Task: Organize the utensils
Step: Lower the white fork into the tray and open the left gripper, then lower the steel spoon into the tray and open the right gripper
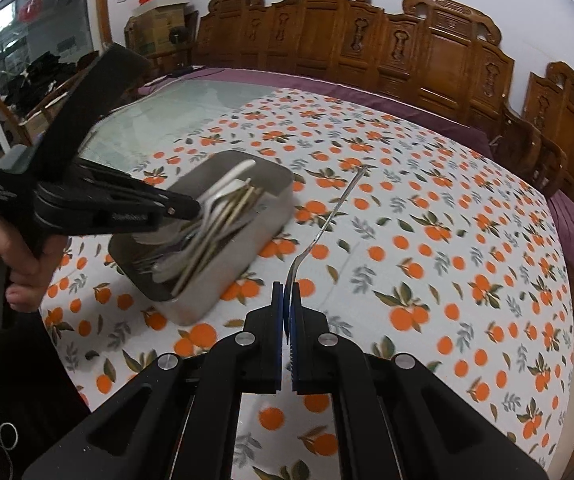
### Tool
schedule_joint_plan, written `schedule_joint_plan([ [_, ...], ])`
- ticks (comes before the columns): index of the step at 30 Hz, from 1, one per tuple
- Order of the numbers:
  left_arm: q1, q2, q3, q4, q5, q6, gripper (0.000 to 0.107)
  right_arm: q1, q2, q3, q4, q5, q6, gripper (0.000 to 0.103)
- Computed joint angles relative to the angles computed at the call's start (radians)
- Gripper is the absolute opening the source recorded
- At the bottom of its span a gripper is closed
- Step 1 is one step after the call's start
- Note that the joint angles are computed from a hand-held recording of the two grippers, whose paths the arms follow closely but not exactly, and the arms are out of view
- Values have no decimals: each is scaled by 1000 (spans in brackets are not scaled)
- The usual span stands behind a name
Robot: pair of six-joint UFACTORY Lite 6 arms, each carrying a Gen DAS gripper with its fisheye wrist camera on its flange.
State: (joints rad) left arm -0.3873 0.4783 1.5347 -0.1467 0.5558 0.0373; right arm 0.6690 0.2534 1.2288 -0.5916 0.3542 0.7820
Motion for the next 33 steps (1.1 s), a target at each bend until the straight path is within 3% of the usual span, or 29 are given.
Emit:
schedule_joint_plan([
  [5,16,28,11,-3,2,6,8,19,50,68,32,10,-32,3],
  [6,21,30,13,-12,5,13,17,20,57,80,40,11,-40,3],
  [8,29,18,-2,-19,-4,18,22,25,75,108,65,13,-67,3],
  [20,121,-180,-172,-10,-41,56,28,59,259,345,241,28,-225,3],
  [33,239,-374,-316,-80,-29,177,33,58,650,827,533,171,-471,3],
])
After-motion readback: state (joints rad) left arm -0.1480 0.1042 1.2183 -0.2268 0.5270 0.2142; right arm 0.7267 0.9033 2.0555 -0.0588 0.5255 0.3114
